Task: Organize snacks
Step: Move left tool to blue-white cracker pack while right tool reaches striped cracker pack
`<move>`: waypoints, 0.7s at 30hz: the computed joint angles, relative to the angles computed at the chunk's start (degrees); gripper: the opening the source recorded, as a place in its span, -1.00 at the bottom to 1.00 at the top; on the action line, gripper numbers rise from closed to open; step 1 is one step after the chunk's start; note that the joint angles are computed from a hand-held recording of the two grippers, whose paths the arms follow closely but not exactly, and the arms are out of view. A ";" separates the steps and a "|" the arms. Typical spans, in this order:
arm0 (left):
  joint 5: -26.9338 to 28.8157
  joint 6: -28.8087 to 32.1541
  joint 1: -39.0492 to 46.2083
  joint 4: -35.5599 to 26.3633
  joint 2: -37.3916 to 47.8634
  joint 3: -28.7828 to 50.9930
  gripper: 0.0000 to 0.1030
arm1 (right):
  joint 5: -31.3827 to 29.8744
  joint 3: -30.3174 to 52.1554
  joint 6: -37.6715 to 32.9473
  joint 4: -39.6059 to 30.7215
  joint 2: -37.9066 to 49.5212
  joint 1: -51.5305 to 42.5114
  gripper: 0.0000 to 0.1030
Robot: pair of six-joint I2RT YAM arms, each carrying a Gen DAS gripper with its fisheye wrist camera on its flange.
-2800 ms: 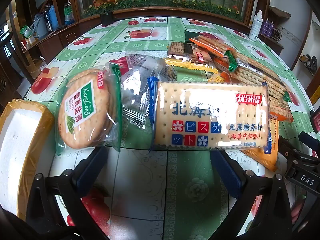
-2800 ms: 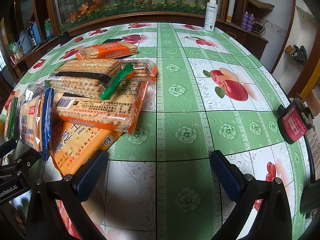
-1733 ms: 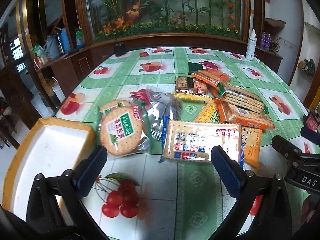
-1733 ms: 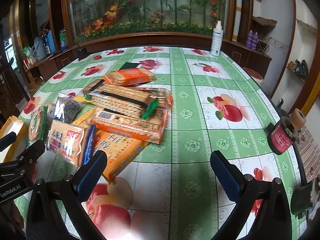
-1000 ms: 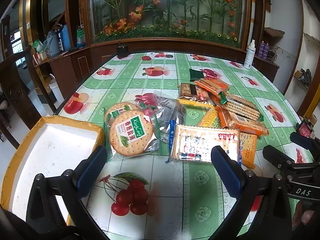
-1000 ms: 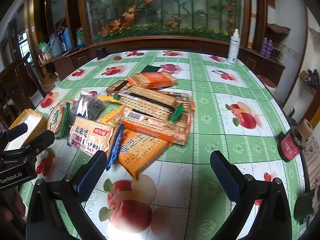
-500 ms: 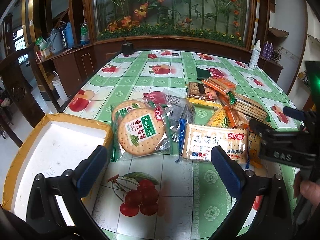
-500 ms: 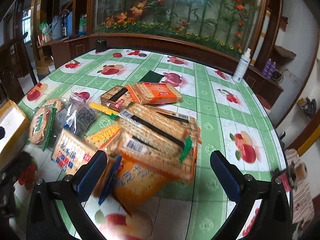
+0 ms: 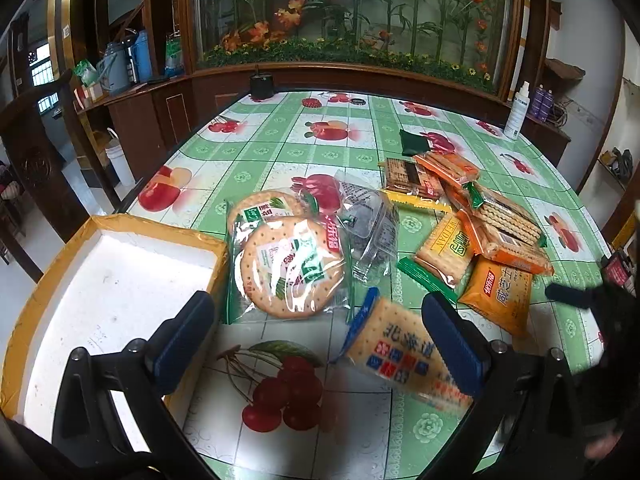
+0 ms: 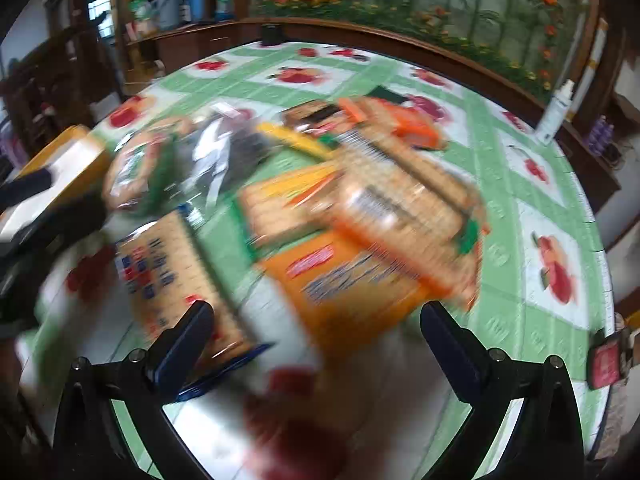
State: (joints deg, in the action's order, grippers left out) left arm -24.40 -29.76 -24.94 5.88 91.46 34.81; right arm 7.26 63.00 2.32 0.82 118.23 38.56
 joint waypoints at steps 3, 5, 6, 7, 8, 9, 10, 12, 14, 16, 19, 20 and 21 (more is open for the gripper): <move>-0.12 -0.49 -0.79 -0.75 -0.60 0.05 1.00 | -1.79 -3.72 -0.04 1.67 -2.39 0.67 0.99; -0.99 -0.77 -1.48 -1.47 -1.21 0.05 1.00 | 1.34 -4.43 0.51 3.25 -3.16 0.45 0.99; -1.19 -0.84 -1.69 -1.65 -1.60 -0.13 1.00 | 2.61 -3.68 0.56 2.70 -2.90 0.15 0.99; -1.40 -1.02 -1.92 -1.92 -2.14 -0.41 1.00 | 3.85 -2.06 0.36 1.43 -2.17 -0.22 0.99; -1.53 -1.25 -2.00 -2.19 -2.63 -0.69 1.00 | 4.55 -1.00 -0.10 0.89 -1.52 -0.45 0.99; -1.58 -1.48 -2.01 -2.54 -3.05 -0.91 1.00 | 5.56 0.38 -0.80 0.12 -0.47 -0.42 0.99; -1.53 -1.62 -1.92 -2.89 -3.39 -1.05 1.00 | 6.54 1.92 -1.50 -0.88 0.82 -0.33 0.99; -1.44 -1.89 -1.75 -3.37 -4.41 -1.81 1.00 | 7.91 3.50 -3.20 -2.36 2.66 0.27 0.99; -1.53 -2.27 -1.44 -3.76 -5.09 -2.45 1.00 | 6.81 2.44 -3.41 -2.46 2.56 0.30 0.99; -0.75 -2.56 -0.99 -3.65 -5.56 -3.06 1.00 | 2.35 -0.98 -3.15 -0.90 0.43 0.30 0.99; 0.97 -3.29 -0.74 -3.43 -5.70 -3.59 1.00 | -1.84 -4.53 -3.22 -0.25 -1.76 1.80 0.99; 1.29 -3.46 -0.99 -3.37 -5.37 -3.55 1.00 | -2.13 -5.75 -2.99 0.83 -2.52 2.19 0.99; 1.24 -3.60 -1.47 -3.38 -4.95 -3.40 1.00 | -1.86 -7.17 -2.29 2.00 -3.58 2.18 0.99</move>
State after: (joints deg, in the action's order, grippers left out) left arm -23.16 -33.36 -26.41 2.51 86.51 31.41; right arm 5.40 55.84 0.03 2.82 114.66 40.75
